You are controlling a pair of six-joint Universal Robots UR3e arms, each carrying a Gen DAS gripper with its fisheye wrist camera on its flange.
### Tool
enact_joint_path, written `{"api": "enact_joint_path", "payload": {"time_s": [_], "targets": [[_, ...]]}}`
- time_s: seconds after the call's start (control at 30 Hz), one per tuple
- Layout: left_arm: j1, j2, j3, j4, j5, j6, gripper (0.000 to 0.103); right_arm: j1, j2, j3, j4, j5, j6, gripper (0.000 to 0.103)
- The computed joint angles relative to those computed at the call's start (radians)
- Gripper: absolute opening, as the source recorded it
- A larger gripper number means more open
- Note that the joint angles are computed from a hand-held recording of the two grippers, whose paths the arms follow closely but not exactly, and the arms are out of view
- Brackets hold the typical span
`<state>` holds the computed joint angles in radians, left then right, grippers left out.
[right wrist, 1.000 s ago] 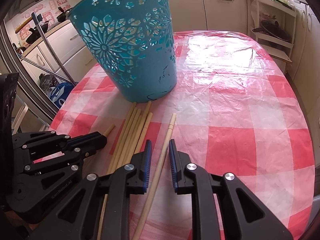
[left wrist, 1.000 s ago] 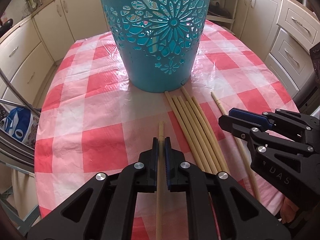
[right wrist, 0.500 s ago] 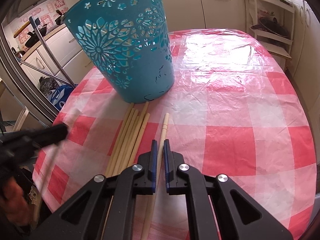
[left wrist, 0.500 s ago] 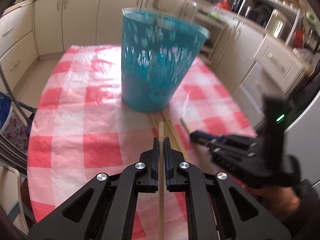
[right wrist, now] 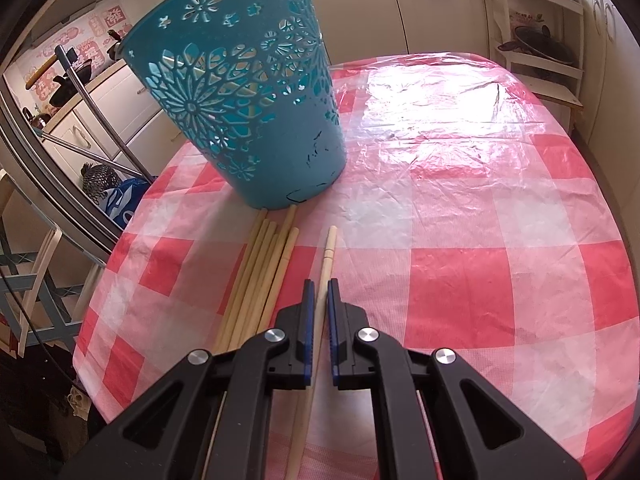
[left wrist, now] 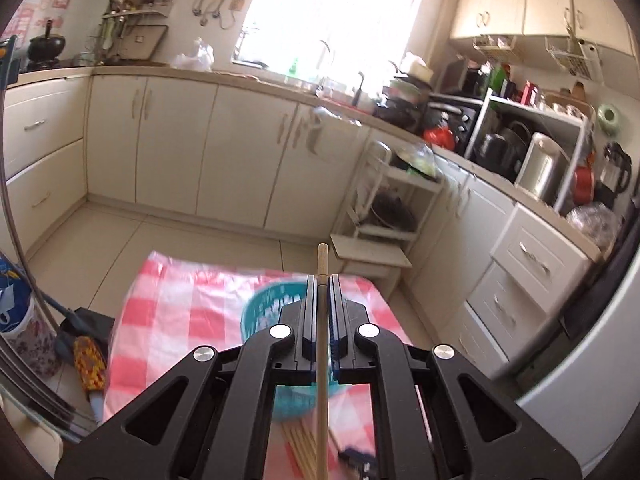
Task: Organize utensils
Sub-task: 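Lift the chopstick with the left tool over the teal basket, then open the left tool to drop the chopstick into the basket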
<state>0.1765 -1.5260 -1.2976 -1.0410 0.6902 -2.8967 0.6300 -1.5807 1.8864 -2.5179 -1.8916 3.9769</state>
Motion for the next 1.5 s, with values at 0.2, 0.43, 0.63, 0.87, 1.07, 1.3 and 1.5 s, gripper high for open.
{"api": "enact_joint_path", "payload": {"time_s": [0.2, 0.43, 0.63, 0.87, 1.07, 1.3, 1.5], "targets": [[-0.183, -0.25, 0.233, 0.326, 0.22, -0.332, 0.005, -0.017, -0.02, 0.034, -0.034, 0.027, -0.002, 0.007], [-0.3, -0.391, 0.288, 0.426, 0.428, -0.395, 0.005, -0.037, -0.036, 0.059, -0.061, 0.055, -0.006, 0.007], [-0.295, -0.357, 0.156, 0.484, 0.431, -0.369, 0.005, -0.044, -0.045, 0.07, -0.069, 0.066, -0.008, 0.007], [-0.248, -0.345, 0.216, 0.458, 0.349, -0.397, 0.005, -0.045, -0.054, 0.075, -0.063, 0.062, -0.011, 0.007], [-0.256, -0.379, 0.316, 0.444, 0.368, -0.414, 0.005, -0.045, -0.047, 0.072, -0.069, 0.064, -0.009, 0.007], [-0.29, -0.407, 0.318, 0.469, 0.437, -0.421, 0.005, -0.047, -0.048, 0.073, -0.071, 0.067, -0.01, 0.007], [-0.301, -0.339, 0.144, 0.557, 0.469, -0.382, 0.005, -0.05, -0.051, 0.078, -0.075, 0.072, -0.01, 0.007]]}}
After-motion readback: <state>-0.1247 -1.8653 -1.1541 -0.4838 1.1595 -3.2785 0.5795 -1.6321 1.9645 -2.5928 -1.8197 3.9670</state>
